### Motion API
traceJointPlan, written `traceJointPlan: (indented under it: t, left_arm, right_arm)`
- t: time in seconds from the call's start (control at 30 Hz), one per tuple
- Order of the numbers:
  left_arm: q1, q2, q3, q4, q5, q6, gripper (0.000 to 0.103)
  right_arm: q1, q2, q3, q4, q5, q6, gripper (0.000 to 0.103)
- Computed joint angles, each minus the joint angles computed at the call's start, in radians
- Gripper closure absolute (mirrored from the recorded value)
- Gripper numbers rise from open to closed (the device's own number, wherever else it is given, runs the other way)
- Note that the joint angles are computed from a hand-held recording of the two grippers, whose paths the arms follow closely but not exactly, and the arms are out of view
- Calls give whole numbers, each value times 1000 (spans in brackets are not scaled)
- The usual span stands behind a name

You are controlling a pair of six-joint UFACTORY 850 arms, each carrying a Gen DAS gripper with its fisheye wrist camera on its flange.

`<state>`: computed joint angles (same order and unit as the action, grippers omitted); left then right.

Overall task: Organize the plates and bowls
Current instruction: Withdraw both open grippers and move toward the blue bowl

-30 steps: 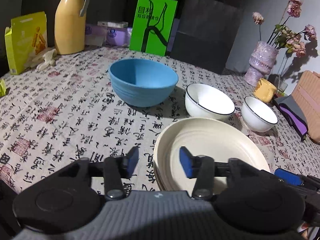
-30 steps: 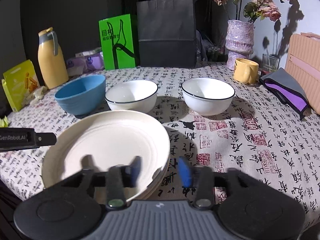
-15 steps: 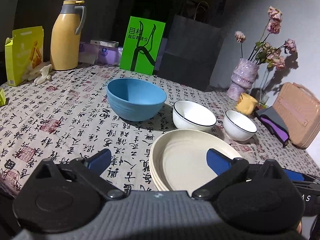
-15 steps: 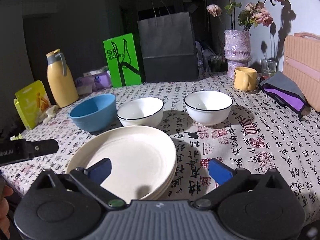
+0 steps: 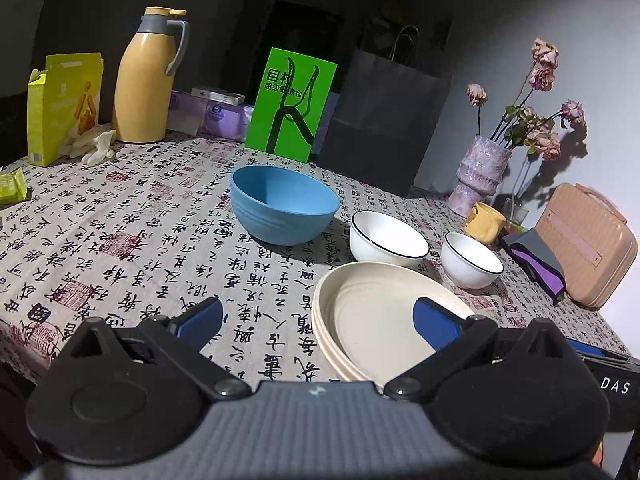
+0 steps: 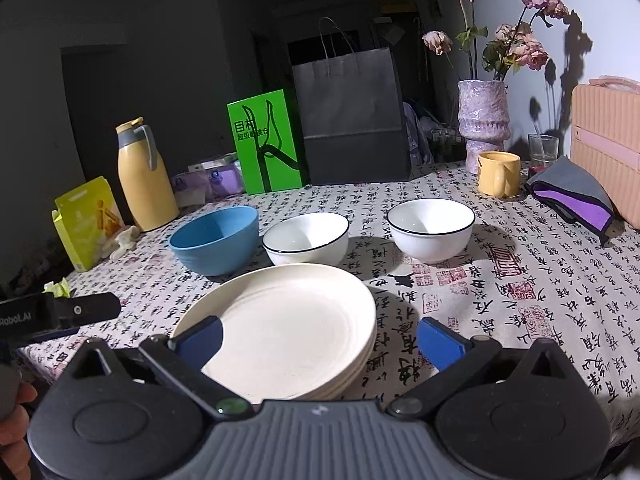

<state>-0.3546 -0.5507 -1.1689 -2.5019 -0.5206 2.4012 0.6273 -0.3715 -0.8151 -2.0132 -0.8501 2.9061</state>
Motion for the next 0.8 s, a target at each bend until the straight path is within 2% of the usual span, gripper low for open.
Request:
traceJointPlan:
  t: [0.2, 0.4, 0.53, 0.67, 0.8]
  left_arm:
    - [10, -8, -3, 18, -8, -33, 0]
    - [20, -29, -20, 45, 0, -66, 0]
    - [25, -49, -39, 80, 6, -98, 0]
    - [31, -70, -62, 117, 3, -133, 0]
    - [34, -91, -86, 132, 9, -131, 0]
  right_arm:
    - [-7, 2, 4, -13, 14, 15, 0]
    - [-35, 7, 26, -112, 72, 170, 0]
    - [-30, -2, 22, -94, 69, 159, 0]
    - [-41, -5, 32, -189, 72, 218, 0]
    - [-55, -16, 22, -212, 79, 223, 0]
